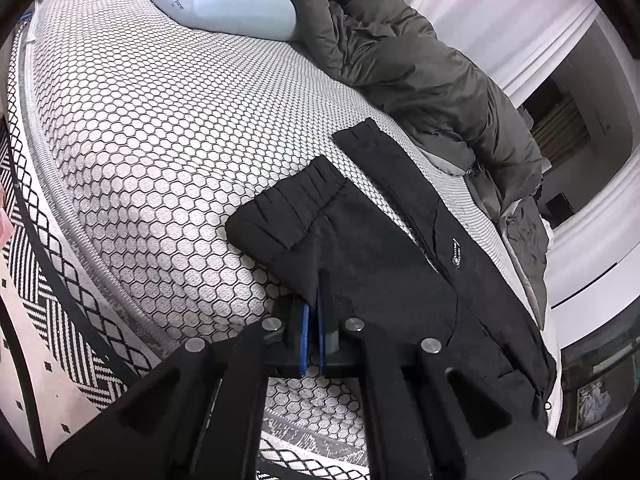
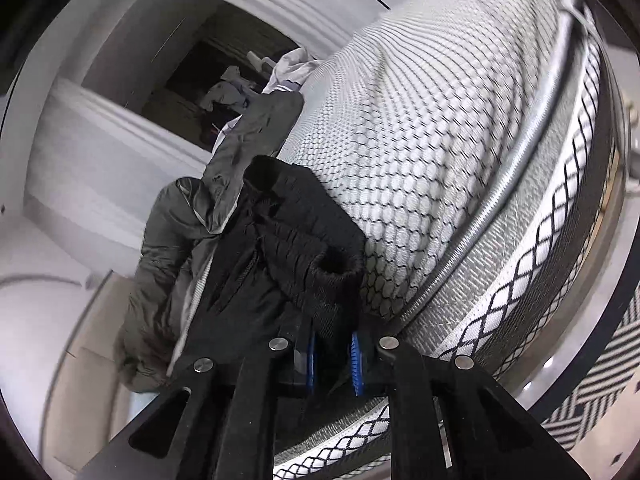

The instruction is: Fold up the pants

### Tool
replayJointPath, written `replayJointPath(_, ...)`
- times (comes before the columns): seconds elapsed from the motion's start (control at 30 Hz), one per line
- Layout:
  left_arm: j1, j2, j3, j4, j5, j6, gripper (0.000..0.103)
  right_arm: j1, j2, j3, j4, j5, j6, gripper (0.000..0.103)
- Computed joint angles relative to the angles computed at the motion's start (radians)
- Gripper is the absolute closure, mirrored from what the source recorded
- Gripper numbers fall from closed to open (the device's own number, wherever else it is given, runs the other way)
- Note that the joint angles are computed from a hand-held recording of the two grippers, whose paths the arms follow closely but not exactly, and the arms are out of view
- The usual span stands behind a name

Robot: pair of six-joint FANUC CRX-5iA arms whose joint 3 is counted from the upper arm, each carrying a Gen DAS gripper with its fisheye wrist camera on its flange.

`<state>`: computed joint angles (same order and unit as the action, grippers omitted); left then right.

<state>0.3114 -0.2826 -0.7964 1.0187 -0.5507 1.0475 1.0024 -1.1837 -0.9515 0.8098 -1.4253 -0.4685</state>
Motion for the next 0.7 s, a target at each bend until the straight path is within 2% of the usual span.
replayJointPath(0.07,-0.001,-0.002,0.000,0.024,0.000,-0.015,0.102,0.015,0.016,0.014,0.007,-0.013,0.001,0.091)
replayJointPath(0.1,-0.007,-0.002,0.004,0.030,0.007,-0.019,0.102,-0.012,0.041,0.030,0.011,0.013,0.021,0.091)
replayJointPath(0.17,-0.016,0.002,0.023,0.033,0.017,-0.023,0.103,-0.111,0.123,0.064,0.024,0.112,0.095,0.091)
replayJointPath(0.3,-0.044,0.043,0.105,0.022,0.033,-0.007,0.103,-0.240,0.254,0.143,0.057,0.233,0.206,0.091)
replayJointPath(0.5,-0.083,0.178,0.319,-0.081,0.032,0.112,0.103,-0.480,0.485,0.280,0.081,0.437,0.335,0.091)
replayJointPath(0.6,-0.098,0.293,0.500,-0.217,-0.011,0.252,0.103,-0.596,0.598,0.365,0.057,0.516,0.402,0.091)
replayJointPath(0.7,-0.129,0.460,0.756,-0.405,-0.075,0.444,0.103,-0.726,0.799,0.526,-0.018,0.597,0.532,0.091)
